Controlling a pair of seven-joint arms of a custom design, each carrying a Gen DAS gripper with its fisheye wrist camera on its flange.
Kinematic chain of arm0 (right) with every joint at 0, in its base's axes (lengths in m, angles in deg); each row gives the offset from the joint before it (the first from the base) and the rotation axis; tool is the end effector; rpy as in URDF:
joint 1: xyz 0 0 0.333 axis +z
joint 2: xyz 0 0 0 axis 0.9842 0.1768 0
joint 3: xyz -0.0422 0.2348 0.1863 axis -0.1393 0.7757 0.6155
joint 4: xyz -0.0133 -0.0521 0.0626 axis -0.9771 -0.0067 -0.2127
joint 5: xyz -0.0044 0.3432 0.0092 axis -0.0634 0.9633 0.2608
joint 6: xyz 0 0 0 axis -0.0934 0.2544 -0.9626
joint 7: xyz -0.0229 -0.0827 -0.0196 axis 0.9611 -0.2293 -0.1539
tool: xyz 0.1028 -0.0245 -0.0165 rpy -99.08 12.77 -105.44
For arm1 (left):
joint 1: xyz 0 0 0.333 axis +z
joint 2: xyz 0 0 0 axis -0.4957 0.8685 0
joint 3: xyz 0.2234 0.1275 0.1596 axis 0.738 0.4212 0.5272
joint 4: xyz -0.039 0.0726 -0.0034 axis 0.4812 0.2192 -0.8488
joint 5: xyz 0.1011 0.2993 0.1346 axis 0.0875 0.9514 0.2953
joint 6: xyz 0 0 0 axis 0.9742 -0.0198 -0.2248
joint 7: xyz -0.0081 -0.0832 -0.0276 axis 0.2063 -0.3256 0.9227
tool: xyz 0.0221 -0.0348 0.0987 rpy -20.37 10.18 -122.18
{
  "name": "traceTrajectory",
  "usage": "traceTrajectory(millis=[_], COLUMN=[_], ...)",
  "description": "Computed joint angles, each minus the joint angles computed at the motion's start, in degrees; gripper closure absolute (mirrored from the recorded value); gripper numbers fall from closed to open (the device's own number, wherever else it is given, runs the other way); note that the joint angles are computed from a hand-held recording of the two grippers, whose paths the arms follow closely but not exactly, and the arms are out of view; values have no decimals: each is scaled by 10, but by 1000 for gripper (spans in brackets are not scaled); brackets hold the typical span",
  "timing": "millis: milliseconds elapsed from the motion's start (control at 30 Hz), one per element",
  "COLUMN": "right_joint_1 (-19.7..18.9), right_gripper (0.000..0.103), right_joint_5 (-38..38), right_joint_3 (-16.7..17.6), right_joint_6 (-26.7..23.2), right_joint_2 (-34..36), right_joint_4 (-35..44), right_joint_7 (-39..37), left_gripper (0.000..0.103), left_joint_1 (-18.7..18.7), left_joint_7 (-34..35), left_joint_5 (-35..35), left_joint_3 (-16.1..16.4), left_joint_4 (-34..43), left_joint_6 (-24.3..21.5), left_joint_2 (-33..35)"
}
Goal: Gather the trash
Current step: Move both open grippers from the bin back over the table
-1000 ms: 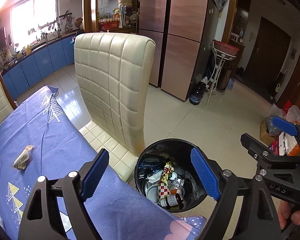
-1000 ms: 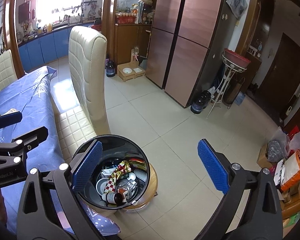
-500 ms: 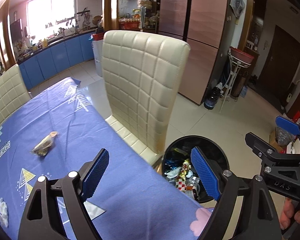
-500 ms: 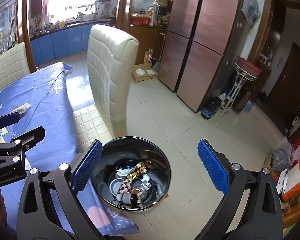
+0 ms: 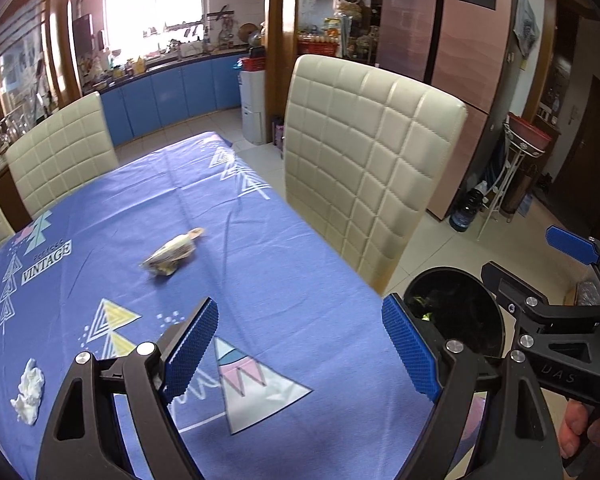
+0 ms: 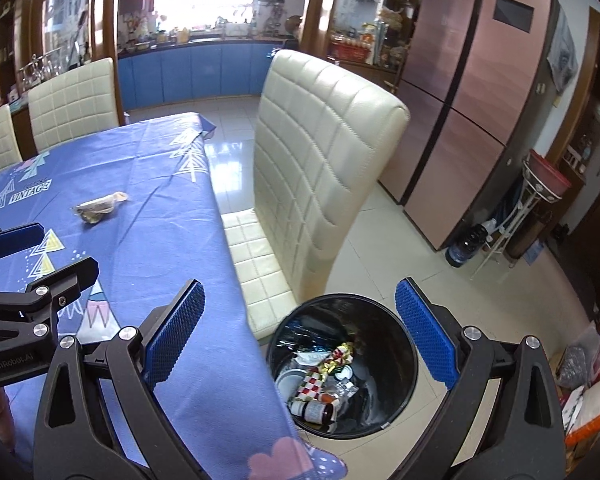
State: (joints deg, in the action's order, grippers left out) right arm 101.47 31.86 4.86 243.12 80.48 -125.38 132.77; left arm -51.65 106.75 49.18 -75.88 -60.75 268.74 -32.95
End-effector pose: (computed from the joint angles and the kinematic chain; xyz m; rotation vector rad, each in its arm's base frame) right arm 0.6242 0.1864 0.3726 -1.9344 1.6187 -0.8115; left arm 0.6127 -0.1291 0.3658 -1.7511 1.8568 -0.7653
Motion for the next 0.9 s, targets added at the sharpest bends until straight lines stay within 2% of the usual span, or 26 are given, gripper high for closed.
traceTrajectory(millis=[300, 533, 900], right_joint_1=[-6, -7, 7], right_gripper=[8, 8, 8], right_joint_5=[54, 114, 194], right_joint_3=[53, 94, 147], right_joint_6=[-6, -20, -52], right_joint_2=[32, 69, 131], right_joint_4=[43, 95, 184], right_joint_7=[-73, -156, -272], left_gripper=[21, 21, 21], left_joint_1=[-27, -61, -153], left_joint_7=[-42, -86, -136], left_joint_5=[10, 30, 37], left_joint_3=[73, 144, 292], left_joint_4=[-47, -86, -151], left_joint_6=[6, 11, 23], left_joint_2=[-21, -36, -43])
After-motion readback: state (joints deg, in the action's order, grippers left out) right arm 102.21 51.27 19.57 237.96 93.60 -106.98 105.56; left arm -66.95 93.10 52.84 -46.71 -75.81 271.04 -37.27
